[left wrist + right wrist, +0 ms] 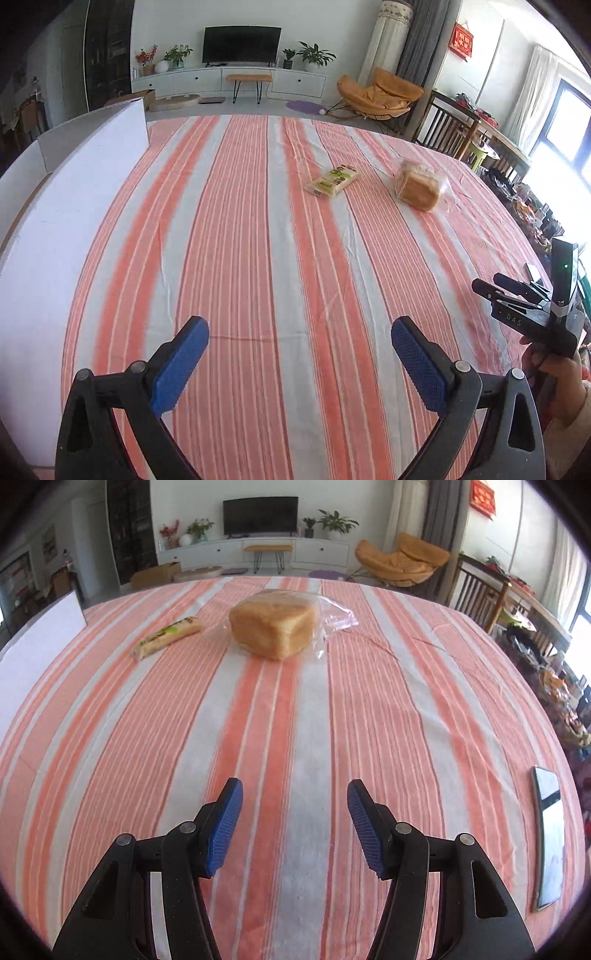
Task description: Organize snacks
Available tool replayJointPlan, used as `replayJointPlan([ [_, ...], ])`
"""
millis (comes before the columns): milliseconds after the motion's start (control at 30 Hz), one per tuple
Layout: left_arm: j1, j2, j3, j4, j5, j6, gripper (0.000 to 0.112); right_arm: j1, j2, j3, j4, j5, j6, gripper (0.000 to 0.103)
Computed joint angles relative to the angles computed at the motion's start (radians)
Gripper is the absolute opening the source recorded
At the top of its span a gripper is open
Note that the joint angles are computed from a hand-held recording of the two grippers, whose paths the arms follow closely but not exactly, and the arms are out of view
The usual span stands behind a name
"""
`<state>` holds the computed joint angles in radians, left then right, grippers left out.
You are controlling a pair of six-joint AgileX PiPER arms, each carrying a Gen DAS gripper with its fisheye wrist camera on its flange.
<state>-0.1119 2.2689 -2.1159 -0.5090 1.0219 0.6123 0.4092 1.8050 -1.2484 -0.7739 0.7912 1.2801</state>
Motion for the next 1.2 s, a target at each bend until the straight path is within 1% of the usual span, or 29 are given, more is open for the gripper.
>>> replayJointPlan([
  [67,-0.067,0.026,0.004,0.049,-0.056,-0.041,0.099,-0.006,-0.005,0.034,-0.033,-0.024,0.039,0.062],
  [100,-0.09,0.041,-0.005,0.069,-0.073,-0.059,0.098,-0.018,0.007,0.04,-0.048,-0.05,0.059,0.062],
  [167,-0.124,0.07,-0.022,0.101,-0.106,-0.093,0.098,-0.024,0.01,0.037,-0.049,-0.061,0.077,0.062],
  [233,-0.136,0.102,-0.053,0.118,-0.12,-0.114,0.098,-0.034,0.019,0.029,-0.033,-0.068,0.063,0.063],
  [300,-0.142,0.124,-0.068,0.139,-0.123,-0.139,0.098,-0.038,0.024,0.027,-0.029,-0.059,0.065,0.07],
  [367,-0.153,0.098,0.007,0.154,-0.209,-0.12,0.099,-0.047,0.014,0.054,-0.028,-0.076,0.093,0.081],
  [400,-0.164,0.097,0.014,0.188,-0.221,-0.134,0.099,-0.055,0.01,0.064,-0.023,-0.087,0.099,0.083],
  [433,-0.178,0.099,0.011,0.231,-0.222,-0.158,0.102,-0.059,0.008,0.067,-0.021,-0.089,0.101,0.086],
  [467,-0.189,0.099,0.018,0.257,-0.232,-0.169,0.103,-0.057,0.01,0.062,-0.021,-0.081,0.097,0.086],
  [633,-0.185,0.098,0.027,0.242,-0.235,-0.158,0.103,-0.061,0.016,0.053,-0.011,-0.074,0.095,0.09],
  [1200,-0.185,0.097,0.027,0.242,-0.233,-0.158,0.103,-0.067,0.02,0.053,-0.011,-0.079,0.095,0.093],
])
